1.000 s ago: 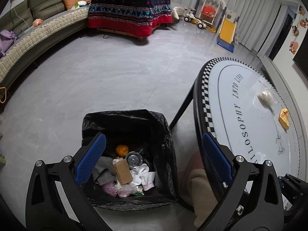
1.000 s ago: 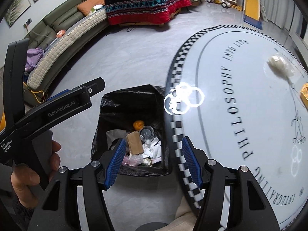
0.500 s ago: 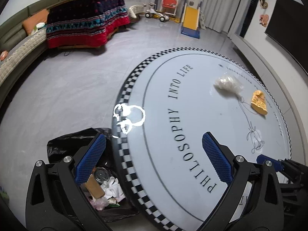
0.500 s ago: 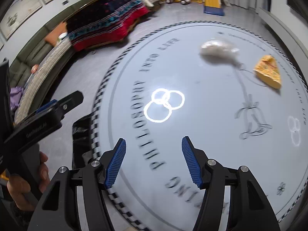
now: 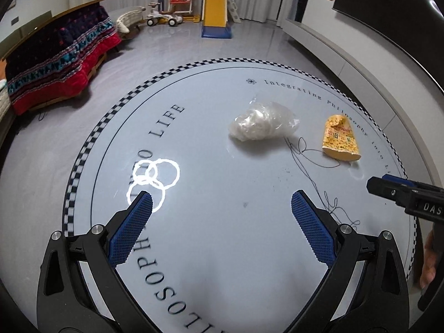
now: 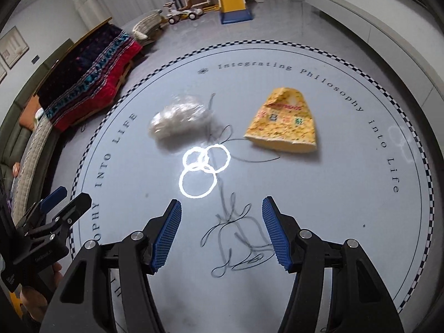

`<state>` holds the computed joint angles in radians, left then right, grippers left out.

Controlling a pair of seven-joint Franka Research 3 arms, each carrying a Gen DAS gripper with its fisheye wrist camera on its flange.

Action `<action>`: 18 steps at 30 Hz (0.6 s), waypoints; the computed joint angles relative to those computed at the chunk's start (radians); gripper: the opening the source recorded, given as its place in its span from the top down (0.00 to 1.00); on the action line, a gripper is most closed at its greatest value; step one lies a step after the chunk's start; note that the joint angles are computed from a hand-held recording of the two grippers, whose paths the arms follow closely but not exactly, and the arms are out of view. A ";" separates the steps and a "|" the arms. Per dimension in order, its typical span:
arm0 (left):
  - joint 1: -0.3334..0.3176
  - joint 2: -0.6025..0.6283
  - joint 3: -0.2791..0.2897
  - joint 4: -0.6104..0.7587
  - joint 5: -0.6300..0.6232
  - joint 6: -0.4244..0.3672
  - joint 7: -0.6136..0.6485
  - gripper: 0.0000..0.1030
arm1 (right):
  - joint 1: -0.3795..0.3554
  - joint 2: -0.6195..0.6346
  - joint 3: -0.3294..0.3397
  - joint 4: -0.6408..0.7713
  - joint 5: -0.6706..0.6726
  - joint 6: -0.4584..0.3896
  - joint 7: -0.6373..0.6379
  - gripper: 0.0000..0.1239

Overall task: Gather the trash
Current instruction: 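Move both open tools back over the table toward the snack bag, then grasp the yellow snack bag with the right tool while the left grasps the clear bag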

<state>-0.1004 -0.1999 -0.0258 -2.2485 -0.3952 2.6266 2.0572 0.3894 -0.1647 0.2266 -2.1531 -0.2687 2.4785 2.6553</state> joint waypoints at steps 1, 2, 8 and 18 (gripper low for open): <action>-0.003 0.028 -0.009 0.022 0.014 0.009 -0.002 0.06 | -0.009 0.001 -0.009 -0.005 -0.003 0.004 0.000 0.45; -0.006 0.051 -0.014 0.042 0.014 0.010 0.007 0.06 | -0.018 0.000 -0.017 -0.011 -0.004 0.009 0.000 0.43; 0.006 0.187 -0.067 0.171 -0.007 0.010 0.059 0.06 | -0.077 0.025 -0.062 -0.027 0.019 0.074 -0.002 0.37; 0.051 0.341 -0.155 0.326 0.065 -0.003 0.057 0.06 | -0.088 0.127 -0.109 0.001 0.077 0.152 -0.061 0.37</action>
